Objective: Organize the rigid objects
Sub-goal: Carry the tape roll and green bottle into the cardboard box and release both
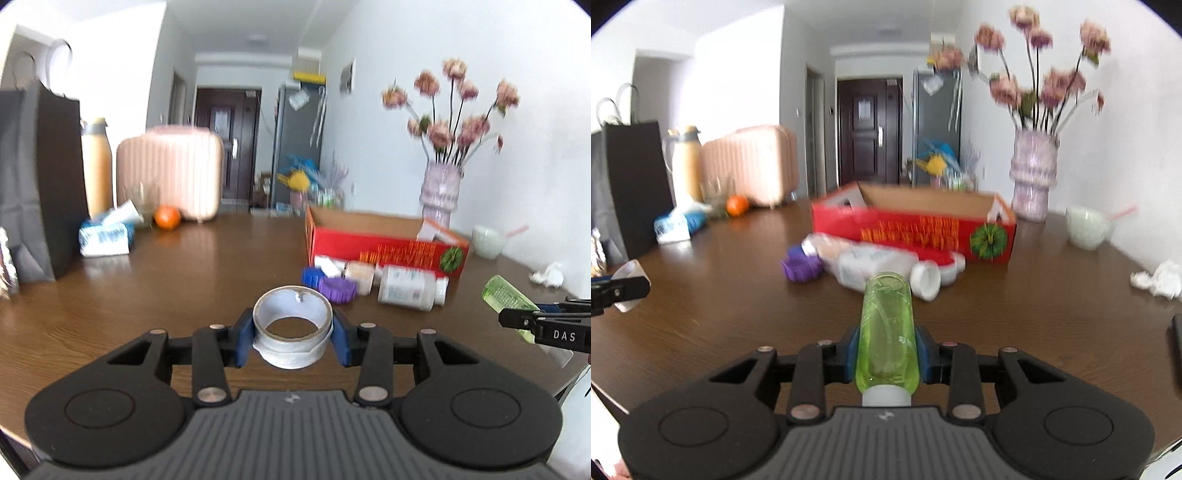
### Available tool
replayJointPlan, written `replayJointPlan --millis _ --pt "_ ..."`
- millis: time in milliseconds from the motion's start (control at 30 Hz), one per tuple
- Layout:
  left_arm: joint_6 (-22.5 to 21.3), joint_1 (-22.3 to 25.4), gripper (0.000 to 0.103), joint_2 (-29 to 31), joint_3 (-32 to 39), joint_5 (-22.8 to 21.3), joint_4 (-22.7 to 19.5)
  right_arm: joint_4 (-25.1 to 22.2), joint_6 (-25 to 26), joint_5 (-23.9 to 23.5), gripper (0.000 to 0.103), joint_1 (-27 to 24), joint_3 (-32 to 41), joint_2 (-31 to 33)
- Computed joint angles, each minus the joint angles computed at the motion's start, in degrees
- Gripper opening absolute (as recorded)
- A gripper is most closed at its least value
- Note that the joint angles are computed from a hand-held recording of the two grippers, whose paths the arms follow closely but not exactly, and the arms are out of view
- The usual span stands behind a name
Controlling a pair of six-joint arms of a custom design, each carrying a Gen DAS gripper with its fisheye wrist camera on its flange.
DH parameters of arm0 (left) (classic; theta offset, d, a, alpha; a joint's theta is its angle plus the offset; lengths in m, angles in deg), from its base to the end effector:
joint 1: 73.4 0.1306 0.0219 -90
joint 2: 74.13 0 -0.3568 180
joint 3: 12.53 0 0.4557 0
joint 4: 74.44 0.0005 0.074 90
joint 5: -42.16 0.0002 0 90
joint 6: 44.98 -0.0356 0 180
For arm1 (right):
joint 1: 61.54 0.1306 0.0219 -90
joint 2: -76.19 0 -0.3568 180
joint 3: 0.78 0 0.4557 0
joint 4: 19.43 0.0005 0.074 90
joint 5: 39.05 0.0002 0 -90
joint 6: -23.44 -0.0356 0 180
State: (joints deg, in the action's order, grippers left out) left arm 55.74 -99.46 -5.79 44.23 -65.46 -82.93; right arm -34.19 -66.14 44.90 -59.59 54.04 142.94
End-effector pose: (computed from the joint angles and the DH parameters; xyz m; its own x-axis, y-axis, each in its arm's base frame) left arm 0.3979 -0.1832 0.3335 -0.3333 -0.0344 -0.9422 0.1031 0.9920 -0.0726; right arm 0.4242 0.0177 0.3149 -0.4480 -0.0225 -0.8938 -0.1312 0.9905 0.0408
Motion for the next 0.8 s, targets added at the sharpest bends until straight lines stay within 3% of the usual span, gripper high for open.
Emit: replayJointPlan --millis 233,433,600,800 --pt "-1.87 -2.17 0.043 -9.45 -5.31 -3.42 3.29 2.85 -0.72 0.66 0.03 1.58 -4.52 -10.63" --pt "-1.1 -1.47 0.043 -10.46 -4.96 -1.9 3.39 3.5 0.12 0.87 0.03 1.99 -5.32 -14.69" --pt "-2.45 -0.32 0.043 -8.67 -2.41 -0.14 4.81 3.64 0.0 0.33 0.03 1.19 -3.44 -13.2" --pt "-4.93 3.03 0.043 -0.96 5.34 5.06 6.29 5.72 -0.54 -1.79 0.03 -0.6 2.96 -5.04"
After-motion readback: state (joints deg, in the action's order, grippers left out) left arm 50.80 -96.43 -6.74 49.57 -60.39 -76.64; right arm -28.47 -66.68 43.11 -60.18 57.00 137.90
